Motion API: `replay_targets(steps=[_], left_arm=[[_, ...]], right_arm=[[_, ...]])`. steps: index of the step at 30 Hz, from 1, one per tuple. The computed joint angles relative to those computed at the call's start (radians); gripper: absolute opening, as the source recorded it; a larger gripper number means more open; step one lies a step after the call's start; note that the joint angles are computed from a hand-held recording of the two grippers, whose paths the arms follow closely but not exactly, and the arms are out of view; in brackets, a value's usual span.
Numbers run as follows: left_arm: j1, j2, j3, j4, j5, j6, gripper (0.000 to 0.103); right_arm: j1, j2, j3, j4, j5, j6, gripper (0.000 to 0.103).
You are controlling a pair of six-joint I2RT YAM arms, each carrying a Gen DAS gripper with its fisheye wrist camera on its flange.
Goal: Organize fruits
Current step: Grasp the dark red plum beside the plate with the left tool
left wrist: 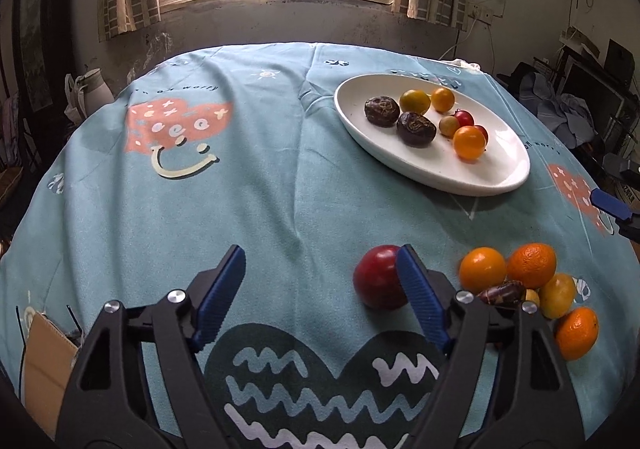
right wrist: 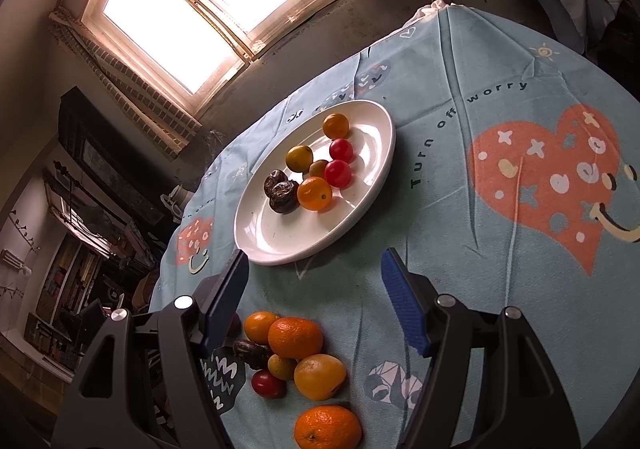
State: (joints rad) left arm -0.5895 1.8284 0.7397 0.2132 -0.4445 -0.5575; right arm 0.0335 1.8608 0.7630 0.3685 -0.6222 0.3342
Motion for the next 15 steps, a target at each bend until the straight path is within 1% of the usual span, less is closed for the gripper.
replay_targets(steps=[7,10,11,12,13,14,15], left_arm=[[-0.064,0.045,0.048,-0.010,-0.021,0.073,0.073],[-0.079,0.075,0.079,-0.030,-0.020,0.095,0.070],[-0.079,0.089,0.093,-0.043,-0.011,0.099,0.067],[-0.079,0.104,0.108,-0.057,0.009,0.104,0.059],[-0.077,0.122,0.125,-0.072,0.037,0.111,0.055],[-0.074,0.136,0.140,-0.086,0.063,0.120,0.049],[-0.073,0.142,0.147,-0.090,0.066,0.122,0.049]], right_arm=[[0.007,0.017,0.020,-0.022,0.002,-0.004,0.069],[0.007,0.020,0.016,-0.008,0.011,0.002,0.069],[0.007,0.021,0.013,-0.002,0.014,0.002,0.069],[0.007,0.021,0.011,0.003,0.017,0.002,0.069],[0.007,0.020,0.008,0.008,0.018,0.003,0.069],[0.008,0.017,0.005,0.013,0.019,0.003,0.069],[0.009,0.013,0.000,0.017,0.020,0.002,0.069]])
